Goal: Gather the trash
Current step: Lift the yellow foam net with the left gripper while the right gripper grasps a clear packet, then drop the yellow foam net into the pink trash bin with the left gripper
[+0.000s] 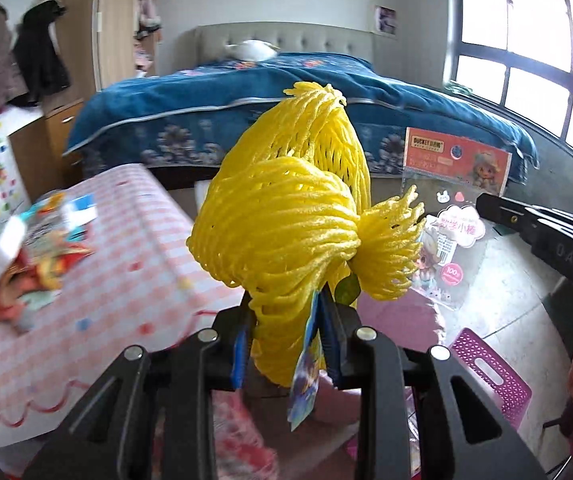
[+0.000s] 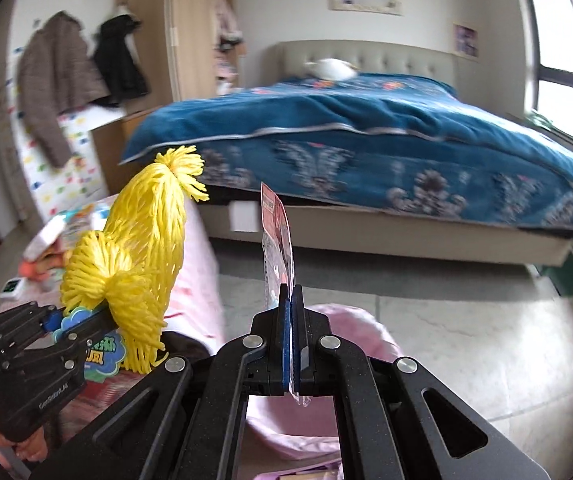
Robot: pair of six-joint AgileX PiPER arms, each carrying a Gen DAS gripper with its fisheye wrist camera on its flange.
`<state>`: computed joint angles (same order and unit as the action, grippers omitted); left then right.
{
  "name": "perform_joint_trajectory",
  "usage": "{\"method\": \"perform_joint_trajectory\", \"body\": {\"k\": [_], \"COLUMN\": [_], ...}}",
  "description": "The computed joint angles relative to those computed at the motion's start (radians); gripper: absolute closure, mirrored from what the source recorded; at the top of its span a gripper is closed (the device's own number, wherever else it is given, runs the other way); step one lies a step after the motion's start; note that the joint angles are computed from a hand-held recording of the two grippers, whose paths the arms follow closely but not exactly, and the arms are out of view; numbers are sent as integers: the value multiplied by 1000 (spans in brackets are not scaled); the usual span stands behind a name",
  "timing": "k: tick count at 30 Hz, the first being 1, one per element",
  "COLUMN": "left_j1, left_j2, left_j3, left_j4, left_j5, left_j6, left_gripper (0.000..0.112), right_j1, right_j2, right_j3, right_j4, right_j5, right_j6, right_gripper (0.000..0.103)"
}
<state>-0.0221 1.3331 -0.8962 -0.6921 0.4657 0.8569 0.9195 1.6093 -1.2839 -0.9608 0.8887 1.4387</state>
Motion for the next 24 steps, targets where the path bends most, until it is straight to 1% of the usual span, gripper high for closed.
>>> {"method": "perform_joint_trajectory", "body": {"k": [2,4,7,10,12,14,16,17,18,21,24], "left_j1": [-51,-92,-128,-150,-162,-178,-188,-188,-190,-189,-183], "left_j2": [32,93,160,242,286,324,364,380,398,437,460], "left_j3": [2,-29,-68,-125,-158,-185,-217,-233,-250,-284,-316], "left_j4": [-10,-17,-24,-26,-21,-11,7,6,19,28,41], "left_j5": [-40,-63,-60,-46,-36,-31,-17,-7,4,28,56], "left_j6": [1,0,-10,-15,-21,-35,-59,-60,-73,-80,-91], "left_gripper": [83,83,83,82,81,77,62,59,56,54,52], "right_j1": [-41,-65,-133,-170,-204,-240,-268,-278,-287,-307,-315], "right_j2": [-2,1,22,53,73,97,116,121,127,132,124], "right_j3": [46,67,104,100,105,105,100,101,102,102,100], "right_j4": [-15,-16,-9,17,47,88,133,150,161,185,194], "right_j5": [-19,-34,-75,-89,-114,-148,-174,-185,-194,-206,-193], "right_j6": [44,62,79,62,46,12,-33,-48,-59,-81,-78], "right_gripper": [103,103,103,103,102,99,98,96,90,77,76]}}
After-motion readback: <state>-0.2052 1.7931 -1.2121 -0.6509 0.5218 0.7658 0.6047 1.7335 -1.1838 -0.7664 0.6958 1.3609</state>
